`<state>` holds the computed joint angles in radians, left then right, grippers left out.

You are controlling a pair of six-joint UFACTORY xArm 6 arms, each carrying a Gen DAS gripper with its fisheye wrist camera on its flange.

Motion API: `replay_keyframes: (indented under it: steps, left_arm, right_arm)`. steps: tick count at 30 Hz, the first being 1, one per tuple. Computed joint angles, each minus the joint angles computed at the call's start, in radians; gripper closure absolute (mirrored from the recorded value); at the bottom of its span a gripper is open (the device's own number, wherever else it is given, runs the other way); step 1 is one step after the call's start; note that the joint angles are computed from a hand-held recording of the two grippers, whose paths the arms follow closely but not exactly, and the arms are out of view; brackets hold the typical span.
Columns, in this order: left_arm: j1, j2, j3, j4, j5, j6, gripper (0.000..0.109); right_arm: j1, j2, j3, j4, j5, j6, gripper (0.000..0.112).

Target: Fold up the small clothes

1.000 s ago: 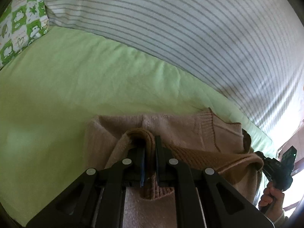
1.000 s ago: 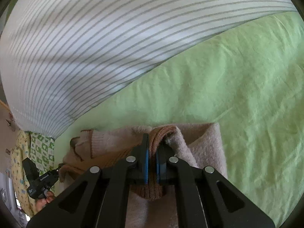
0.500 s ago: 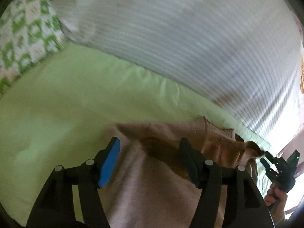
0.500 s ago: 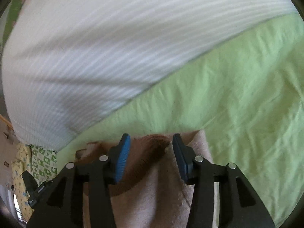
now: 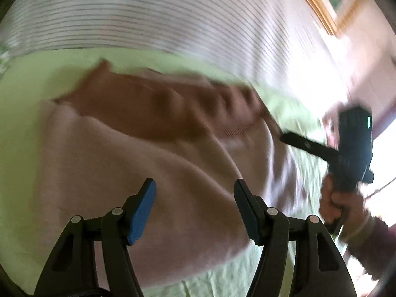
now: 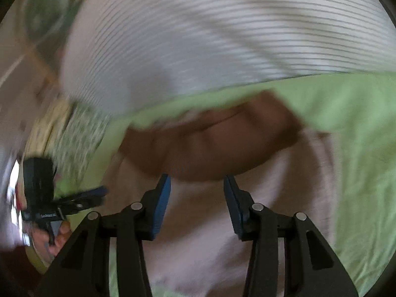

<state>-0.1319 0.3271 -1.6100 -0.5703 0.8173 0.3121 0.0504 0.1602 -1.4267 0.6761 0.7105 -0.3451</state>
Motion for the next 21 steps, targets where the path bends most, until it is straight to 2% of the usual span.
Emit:
replay_keyframes:
  steps: [5,7,9,11,13,16,19,21]
  left_arm:
    - [-0.035,0.083,-0.061,0.055,0.034,0.003,0.043]
    - [-0.033,0.133,-0.117,0.088,0.04,-0.022,0.044]
    - [-0.031,0.185,-0.176,0.134,0.027,-0.044,0.045]
    - [-0.027,0.238,-0.247,0.206,0.021,-0.09,0.047]
    - [-0.017,0.299,-0.336,0.236,0.034,-0.12,0.047]
    - [-0.002,0.409,-0.504,0.271,0.069,-0.151,0.048]
    - [0.001,0.471,-0.6,0.469,0.059,-0.273,0.049]
    - [0.026,0.51,-0.656,0.48,0.063,-0.318,0.053]
  right_arm:
    - [0.031,0.111,-0.114,0.002,0.188,-0.106,0.082]
    - [0.04,0.188,-0.192,-0.044,0.253,-0.098,0.085]
    - [0.052,0.27,-0.271,-0.116,0.274,-0.068,0.087]
    - [0.053,0.318,-0.32,-0.133,0.261,-0.061,0.094]
    - [0.051,0.374,-0.388,-0.157,0.227,-0.024,0.105]
    - [0.048,0.428,-0.459,-0.238,0.164,0.058,0.106]
    - [0.038,0.461,-0.499,-0.294,0.099,0.136,0.111]
    - [0.026,0.46,-0.48,-0.397,0.01,0.248,0.112]
